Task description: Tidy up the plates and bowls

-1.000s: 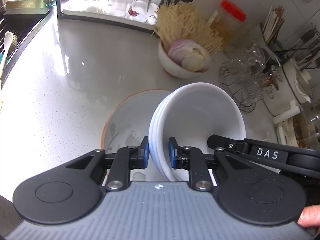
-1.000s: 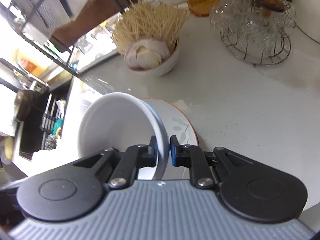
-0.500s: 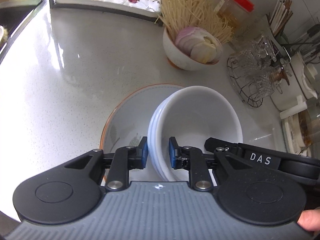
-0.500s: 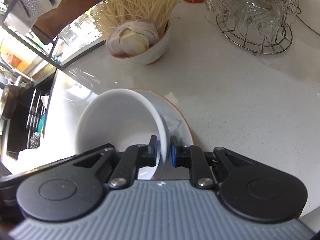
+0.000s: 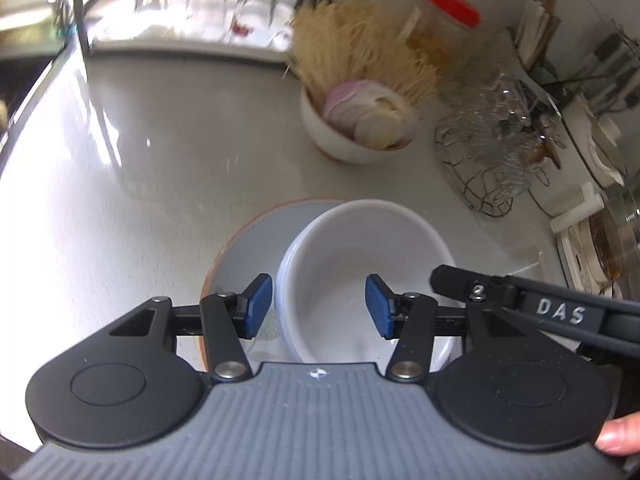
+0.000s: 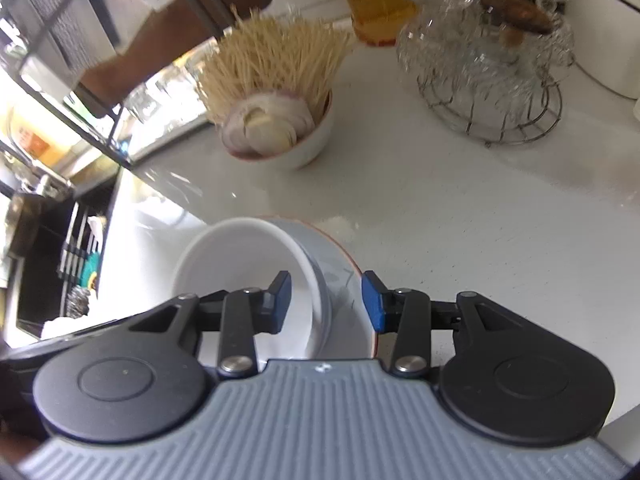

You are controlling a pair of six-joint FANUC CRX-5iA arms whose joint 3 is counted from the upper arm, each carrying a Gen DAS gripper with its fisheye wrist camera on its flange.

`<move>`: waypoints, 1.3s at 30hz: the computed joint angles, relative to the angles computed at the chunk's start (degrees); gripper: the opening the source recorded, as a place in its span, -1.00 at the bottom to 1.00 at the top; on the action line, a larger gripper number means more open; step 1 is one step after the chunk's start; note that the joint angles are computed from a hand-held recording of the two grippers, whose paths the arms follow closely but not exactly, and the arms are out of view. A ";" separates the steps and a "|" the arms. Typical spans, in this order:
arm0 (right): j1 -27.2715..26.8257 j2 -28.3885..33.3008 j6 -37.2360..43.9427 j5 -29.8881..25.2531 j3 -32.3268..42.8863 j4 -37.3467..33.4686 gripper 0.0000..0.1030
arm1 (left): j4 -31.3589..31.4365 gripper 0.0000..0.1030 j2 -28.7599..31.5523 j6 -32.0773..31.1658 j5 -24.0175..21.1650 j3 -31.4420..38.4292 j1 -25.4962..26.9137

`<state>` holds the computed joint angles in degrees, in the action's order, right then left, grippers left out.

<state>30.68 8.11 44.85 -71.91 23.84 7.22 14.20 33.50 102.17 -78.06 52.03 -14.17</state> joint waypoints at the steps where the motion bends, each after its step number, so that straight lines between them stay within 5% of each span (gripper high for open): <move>1: 0.42 -0.60 -0.63 0.33 -0.59 1.18 -0.20 | -0.09 0.12 -0.22 -0.32 0.08 0.19 -0.03; 17: 8.11 -12.48 -10.69 7.42 -10.38 16.95 -0.20 | -1.39 0.12 -10.96 -6.14 3.92 -5.60 0.04; 30: 15.09 -25.14 -11.68 9.71 -20.78 25.12 -0.18 | -11.67 0.12 -23.73 1.92 8.79 -13.49 -6.75; 39: 21.23 -32.58 -13.84 6.70 -26.55 28.55 -0.18 | -19.82 0.12 -31.07 11.18 7.21 -18.44 -13.37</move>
